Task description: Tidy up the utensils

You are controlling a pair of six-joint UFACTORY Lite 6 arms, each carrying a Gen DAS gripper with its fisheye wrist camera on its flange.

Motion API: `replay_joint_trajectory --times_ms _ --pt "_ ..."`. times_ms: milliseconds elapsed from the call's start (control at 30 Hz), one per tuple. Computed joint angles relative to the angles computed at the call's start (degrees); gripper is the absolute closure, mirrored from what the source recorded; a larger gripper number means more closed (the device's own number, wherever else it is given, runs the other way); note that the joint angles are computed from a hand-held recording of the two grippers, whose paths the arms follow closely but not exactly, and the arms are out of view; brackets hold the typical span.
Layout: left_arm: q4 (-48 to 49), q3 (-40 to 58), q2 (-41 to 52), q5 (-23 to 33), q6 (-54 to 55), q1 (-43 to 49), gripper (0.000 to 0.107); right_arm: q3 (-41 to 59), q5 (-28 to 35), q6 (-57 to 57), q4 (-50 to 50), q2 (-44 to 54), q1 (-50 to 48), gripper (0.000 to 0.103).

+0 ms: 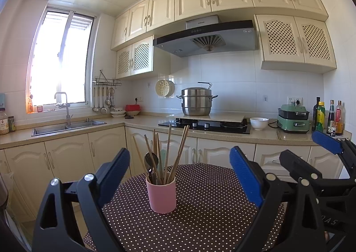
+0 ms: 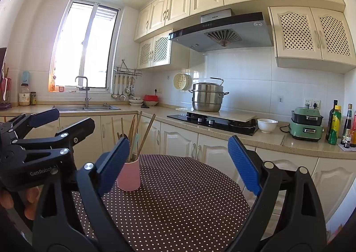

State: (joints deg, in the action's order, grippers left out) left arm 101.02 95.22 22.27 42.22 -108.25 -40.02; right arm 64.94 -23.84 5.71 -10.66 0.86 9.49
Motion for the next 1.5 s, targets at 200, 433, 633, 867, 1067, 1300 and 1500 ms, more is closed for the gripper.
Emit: replay_joint_trajectory --times_ms 200,433,633,867,1067,1300,1500 --pt "-0.21 0.44 0.36 -0.2 0.3 0.09 0.018 -0.16 -0.21 -0.02 0.17 0.12 0.0 0.015" --pt "-0.49 1.16 1.01 -0.43 0.63 0.25 0.018 -0.28 -0.27 -0.16 0.26 0.18 0.01 0.015" --pt "-0.53 1.22 1.12 -0.31 0.63 0.19 0.018 -0.16 -0.23 0.01 0.08 0.25 -0.04 0.015" --pt "-0.39 1.39 1.34 -0.89 0.45 0.58 0.018 -0.22 -0.6 -0.41 0.51 0.74 0.05 0.015" --pt "-0.08 1.26 1.42 -1.14 0.07 0.87 0.018 -0.18 -0.75 -0.24 0.47 1.08 0.14 0.015" --pt "0.02 1.13 1.35 -1.69 -0.03 1.18 0.018 0.09 -0.82 -0.57 0.87 1.43 0.32 0.015" --pt "0.11 0.89 1.13 -1.75 -0.02 1.39 0.018 0.59 -0.48 -0.57 0.95 1.71 0.42 0.015"
